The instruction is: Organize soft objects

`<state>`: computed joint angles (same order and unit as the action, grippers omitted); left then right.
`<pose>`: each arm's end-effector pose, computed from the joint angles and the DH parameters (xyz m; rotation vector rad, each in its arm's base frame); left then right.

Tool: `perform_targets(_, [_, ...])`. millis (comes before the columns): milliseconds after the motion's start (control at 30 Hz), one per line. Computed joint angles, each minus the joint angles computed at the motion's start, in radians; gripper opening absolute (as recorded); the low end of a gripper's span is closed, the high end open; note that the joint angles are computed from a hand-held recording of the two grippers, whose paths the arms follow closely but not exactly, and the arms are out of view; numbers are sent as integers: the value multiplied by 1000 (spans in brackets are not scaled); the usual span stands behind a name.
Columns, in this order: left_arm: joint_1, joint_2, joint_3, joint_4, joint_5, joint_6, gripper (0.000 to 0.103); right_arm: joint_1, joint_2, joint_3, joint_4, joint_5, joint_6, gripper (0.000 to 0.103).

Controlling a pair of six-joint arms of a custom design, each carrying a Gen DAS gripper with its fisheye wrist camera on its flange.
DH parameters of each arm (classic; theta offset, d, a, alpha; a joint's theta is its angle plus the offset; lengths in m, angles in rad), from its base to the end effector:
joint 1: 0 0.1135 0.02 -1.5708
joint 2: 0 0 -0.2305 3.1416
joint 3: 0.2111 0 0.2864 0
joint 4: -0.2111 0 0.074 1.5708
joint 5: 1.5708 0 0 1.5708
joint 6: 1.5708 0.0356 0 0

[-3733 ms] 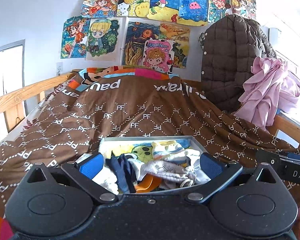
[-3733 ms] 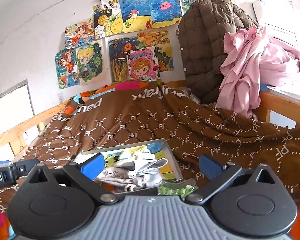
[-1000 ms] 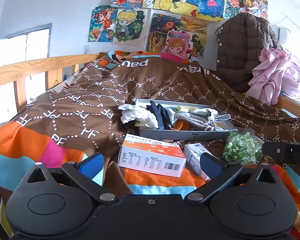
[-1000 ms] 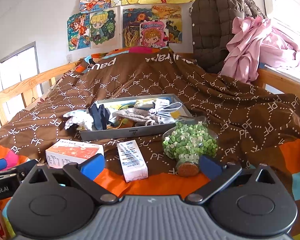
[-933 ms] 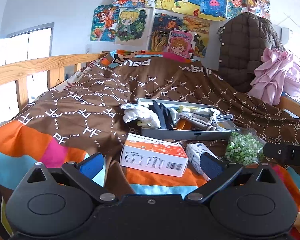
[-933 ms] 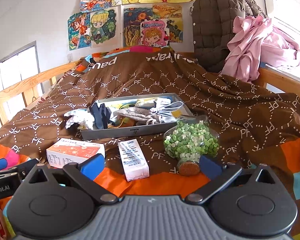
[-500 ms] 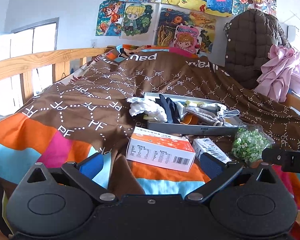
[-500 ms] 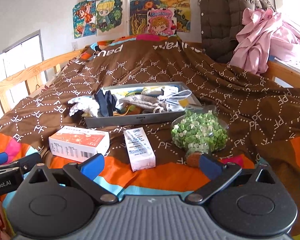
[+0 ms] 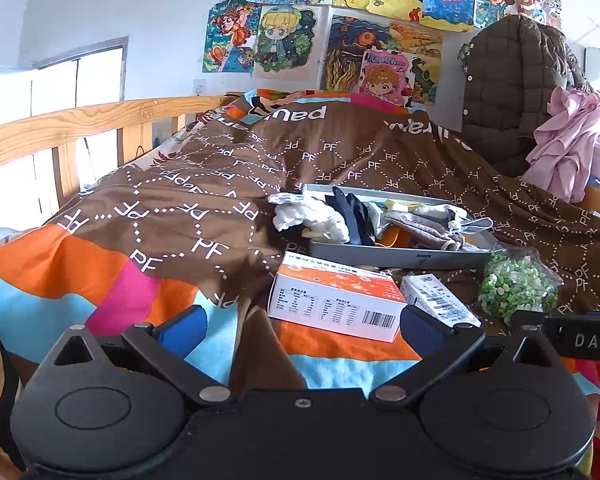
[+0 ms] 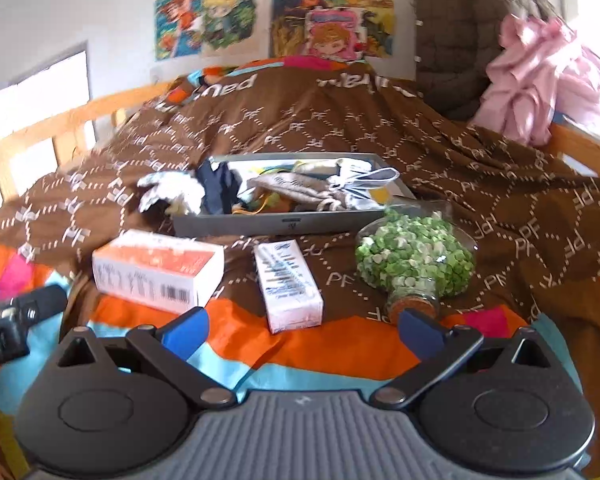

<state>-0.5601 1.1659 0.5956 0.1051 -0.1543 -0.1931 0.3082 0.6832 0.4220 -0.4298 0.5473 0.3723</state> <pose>0.2527 -0.1520 0.1757 0.2769 2.0258 -0.3166 0.2036 0.0454 0.1781 0.3506 2.1264 -0.2297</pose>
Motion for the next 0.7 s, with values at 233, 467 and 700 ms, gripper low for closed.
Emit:
perform_targets(233, [7, 4, 0, -5, -11, -8, 102, 34, -21, -10, 14, 18, -22, 103])
perform_targets(467, [8, 12, 4, -8, -12, -11, 102, 22, -33, -12, 4, 10, -14, 103])
perform_targets(700, [8, 16, 3, -5, -11, -11, 102, 23, -35, -12, -1, 9, -14, 103])
